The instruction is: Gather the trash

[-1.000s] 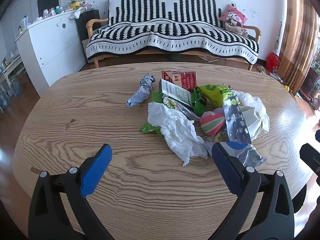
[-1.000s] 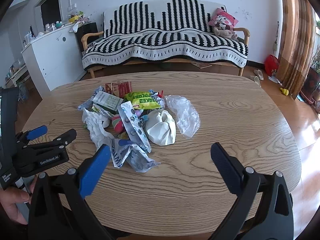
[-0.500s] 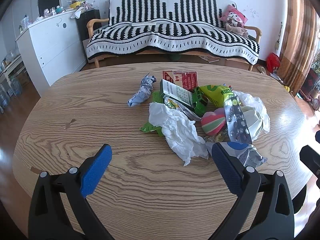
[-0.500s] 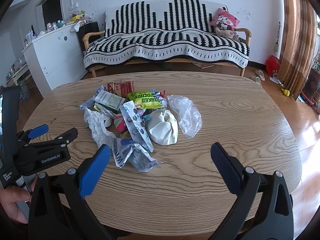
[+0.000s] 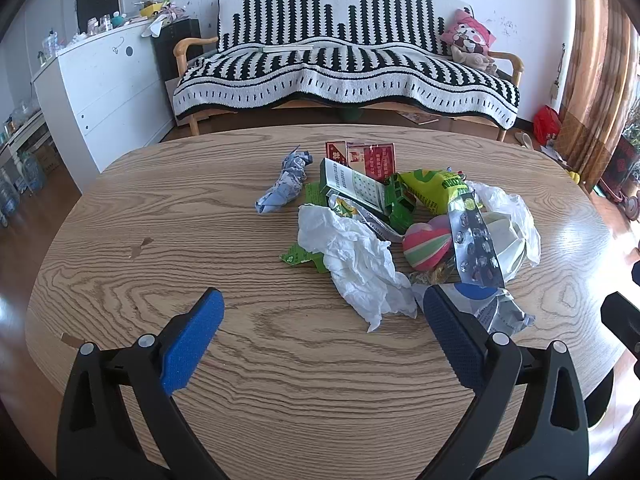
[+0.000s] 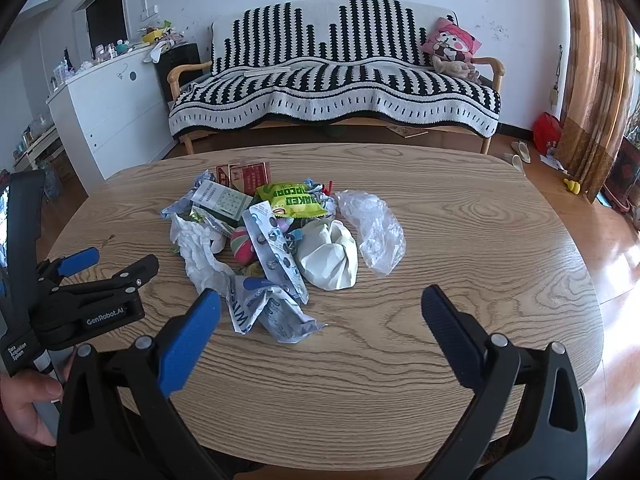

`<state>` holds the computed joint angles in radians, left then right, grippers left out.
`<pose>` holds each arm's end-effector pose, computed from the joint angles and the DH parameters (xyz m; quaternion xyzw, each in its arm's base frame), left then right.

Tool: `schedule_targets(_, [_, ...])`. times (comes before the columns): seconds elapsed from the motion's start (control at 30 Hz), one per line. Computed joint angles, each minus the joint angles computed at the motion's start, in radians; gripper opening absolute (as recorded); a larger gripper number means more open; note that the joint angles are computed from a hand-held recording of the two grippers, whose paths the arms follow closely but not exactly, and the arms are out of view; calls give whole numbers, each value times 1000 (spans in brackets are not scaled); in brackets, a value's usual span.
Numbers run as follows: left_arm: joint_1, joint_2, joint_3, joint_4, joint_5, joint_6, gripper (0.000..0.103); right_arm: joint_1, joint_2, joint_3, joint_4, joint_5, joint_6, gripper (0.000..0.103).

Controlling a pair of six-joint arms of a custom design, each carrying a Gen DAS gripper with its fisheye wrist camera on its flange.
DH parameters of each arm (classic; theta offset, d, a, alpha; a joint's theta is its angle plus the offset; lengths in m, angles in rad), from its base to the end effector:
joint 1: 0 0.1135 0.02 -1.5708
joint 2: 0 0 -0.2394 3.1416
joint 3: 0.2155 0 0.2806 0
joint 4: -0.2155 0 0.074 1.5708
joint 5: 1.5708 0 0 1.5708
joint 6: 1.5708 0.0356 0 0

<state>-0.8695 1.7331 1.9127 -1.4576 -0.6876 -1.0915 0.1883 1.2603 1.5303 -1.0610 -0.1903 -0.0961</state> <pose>0.2411 -0.2505 0.3606 -0.1520 0.9202 0.0715 0.3535 0.2656 0.0575 0.3949 -0.1662 0.9064 0.1052 0.3739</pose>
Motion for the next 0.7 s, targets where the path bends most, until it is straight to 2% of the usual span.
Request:
schedule_targets(0.33, [8, -10, -12, 6, 6, 5, 97, 19, 1, -3, -1, 13, 6, 97])
schedule_targets(0.47, [64, -81, -90, 51, 34, 32, 97, 32, 11, -4, 0, 23, 3, 97])
schedule_targets(0.57, [155, -123, -141, 108, 89, 105, 97, 39, 26, 3, -1, 26, -2, 97])
schedule_targets(0.7, [312, -93, -133, 172, 195, 245, 97, 53, 49, 8, 3, 33, -6, 97])
